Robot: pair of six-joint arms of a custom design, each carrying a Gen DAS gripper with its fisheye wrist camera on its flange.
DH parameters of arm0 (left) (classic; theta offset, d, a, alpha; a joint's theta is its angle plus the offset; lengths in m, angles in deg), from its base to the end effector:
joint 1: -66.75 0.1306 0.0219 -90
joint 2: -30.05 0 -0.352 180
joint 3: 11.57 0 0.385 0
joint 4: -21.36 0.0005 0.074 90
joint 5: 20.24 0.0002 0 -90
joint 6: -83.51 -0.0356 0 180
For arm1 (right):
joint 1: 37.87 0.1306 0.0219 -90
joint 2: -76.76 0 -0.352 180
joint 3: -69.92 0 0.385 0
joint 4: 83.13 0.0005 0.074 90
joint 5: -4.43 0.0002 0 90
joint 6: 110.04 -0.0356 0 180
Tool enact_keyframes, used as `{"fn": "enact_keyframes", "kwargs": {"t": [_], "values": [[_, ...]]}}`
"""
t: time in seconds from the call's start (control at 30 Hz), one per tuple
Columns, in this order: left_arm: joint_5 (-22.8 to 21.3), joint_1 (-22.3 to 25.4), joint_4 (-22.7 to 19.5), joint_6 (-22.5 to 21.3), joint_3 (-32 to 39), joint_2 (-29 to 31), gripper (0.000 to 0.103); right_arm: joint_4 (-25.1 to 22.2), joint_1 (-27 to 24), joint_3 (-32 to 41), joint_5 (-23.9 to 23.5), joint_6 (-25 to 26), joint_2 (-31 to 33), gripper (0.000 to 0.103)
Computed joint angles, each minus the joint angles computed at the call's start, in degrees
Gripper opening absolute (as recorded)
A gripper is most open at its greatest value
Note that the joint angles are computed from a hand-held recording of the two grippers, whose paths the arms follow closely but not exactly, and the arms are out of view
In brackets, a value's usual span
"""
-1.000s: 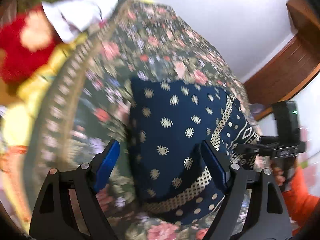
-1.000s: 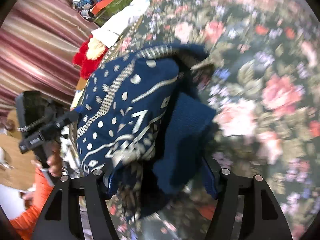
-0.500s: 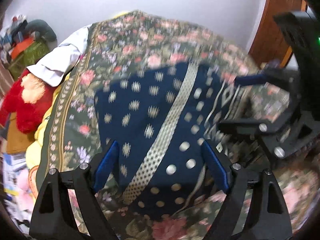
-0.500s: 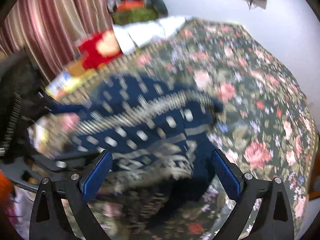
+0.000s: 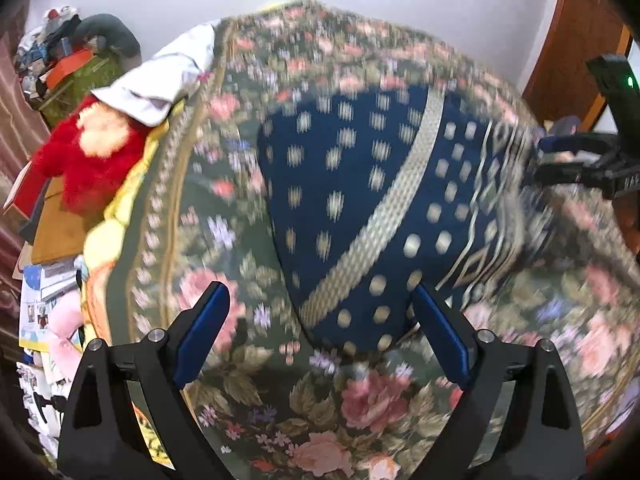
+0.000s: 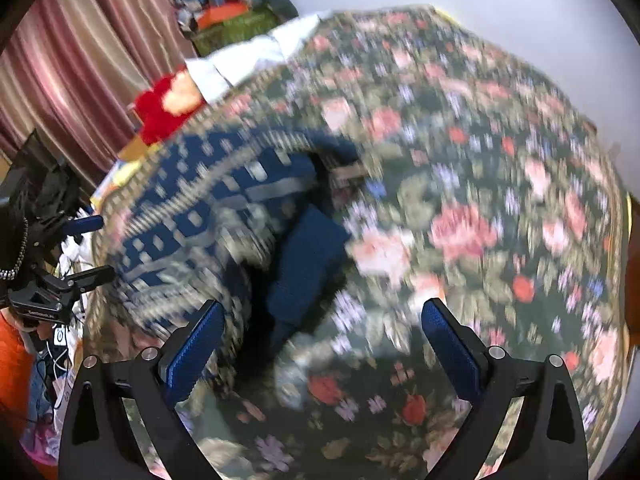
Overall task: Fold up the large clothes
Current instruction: 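Lower the bundle onto the bedspread and open both grippers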
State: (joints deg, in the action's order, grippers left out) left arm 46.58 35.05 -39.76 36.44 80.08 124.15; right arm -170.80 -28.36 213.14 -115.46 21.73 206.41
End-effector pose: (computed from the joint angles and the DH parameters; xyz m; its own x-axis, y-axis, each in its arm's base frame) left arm 0.4147 -0.2402 0.3696 -0.7853 -0.2509 -0.5660 -0.2744 0.9606 -0.0451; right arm 0.6375 0.1243 0.3911 -0.5223 -0.6731 -0.5236 -0.8391 0.5151 0.1750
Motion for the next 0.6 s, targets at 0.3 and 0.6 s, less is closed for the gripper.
{"fn": "enact_keyframes", "kwargs": {"t": [0.3,0.6], "values": [[-3.6,4.3,-2.0,1.3,7.8,6.7,0.093,10.0,5.0,-3.9,5.3,-6.9,-1.1,0.098],[-4.7,3.8,-3.0,5.7,4.3,3.1,0.093,13.0,0.6,-9.9,3.6,-4.4,-5.9,0.098]]}}
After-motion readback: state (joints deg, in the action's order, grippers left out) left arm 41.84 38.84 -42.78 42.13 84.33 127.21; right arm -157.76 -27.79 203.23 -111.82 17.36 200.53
